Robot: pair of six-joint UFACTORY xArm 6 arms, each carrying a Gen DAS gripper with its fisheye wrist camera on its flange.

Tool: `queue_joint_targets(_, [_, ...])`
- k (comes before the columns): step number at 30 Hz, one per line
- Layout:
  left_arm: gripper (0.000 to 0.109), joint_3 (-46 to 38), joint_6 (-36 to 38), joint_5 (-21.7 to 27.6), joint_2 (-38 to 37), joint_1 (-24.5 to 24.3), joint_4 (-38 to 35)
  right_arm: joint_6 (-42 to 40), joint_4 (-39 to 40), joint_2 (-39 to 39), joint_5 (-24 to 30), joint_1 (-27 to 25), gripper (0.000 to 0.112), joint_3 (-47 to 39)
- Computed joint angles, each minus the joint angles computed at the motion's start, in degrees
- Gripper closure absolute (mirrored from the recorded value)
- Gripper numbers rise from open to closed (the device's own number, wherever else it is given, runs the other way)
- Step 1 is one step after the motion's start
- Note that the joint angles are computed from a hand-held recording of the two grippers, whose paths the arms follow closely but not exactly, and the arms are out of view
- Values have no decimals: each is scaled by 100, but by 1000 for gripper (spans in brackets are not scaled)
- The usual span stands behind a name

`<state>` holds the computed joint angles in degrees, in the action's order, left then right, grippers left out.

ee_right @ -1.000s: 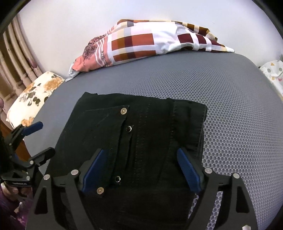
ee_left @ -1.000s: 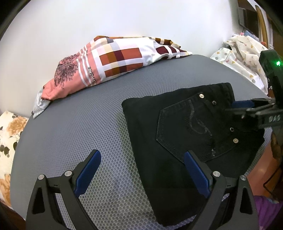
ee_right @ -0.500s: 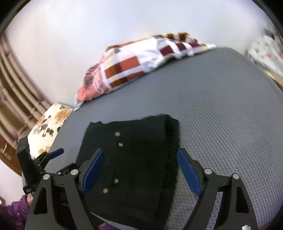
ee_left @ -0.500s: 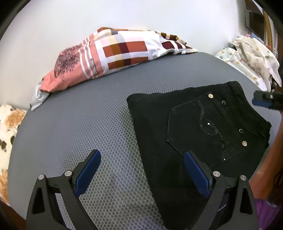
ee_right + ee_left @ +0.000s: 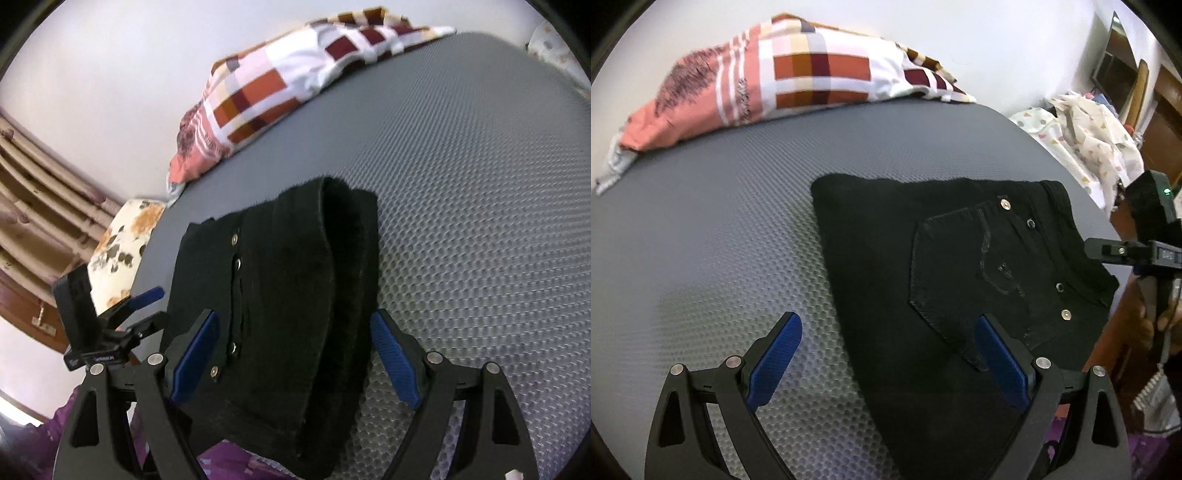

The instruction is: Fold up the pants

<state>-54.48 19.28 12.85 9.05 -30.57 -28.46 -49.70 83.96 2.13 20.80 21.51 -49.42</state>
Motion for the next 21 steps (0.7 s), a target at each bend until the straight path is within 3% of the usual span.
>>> queue_joint_targets(3, [14, -336, 1216, 686, 137, 94, -1565, 129, -240, 115, 271, -105, 25, -95])
queue_joint_targets(5, [14, -587, 1641, 1268, 263, 250, -2197, 95, -239, 166, 492, -206, 23, -146])
queue_joint_targets(11, [14, -1002, 1931, 2022, 576, 557, -2785, 213, -425, 283, 1476, -681, 13, -298])
queue_joint_targets(15, [14, -1165, 2200, 2553, 670, 812, -3312, 246, -228, 396, 2257, -1105, 12, -370])
queue_joint_targets(21, [14, -1504, 2648, 3616, 972, 1270, -4068, 809, -679, 610, 3117, -1543, 10, -636])
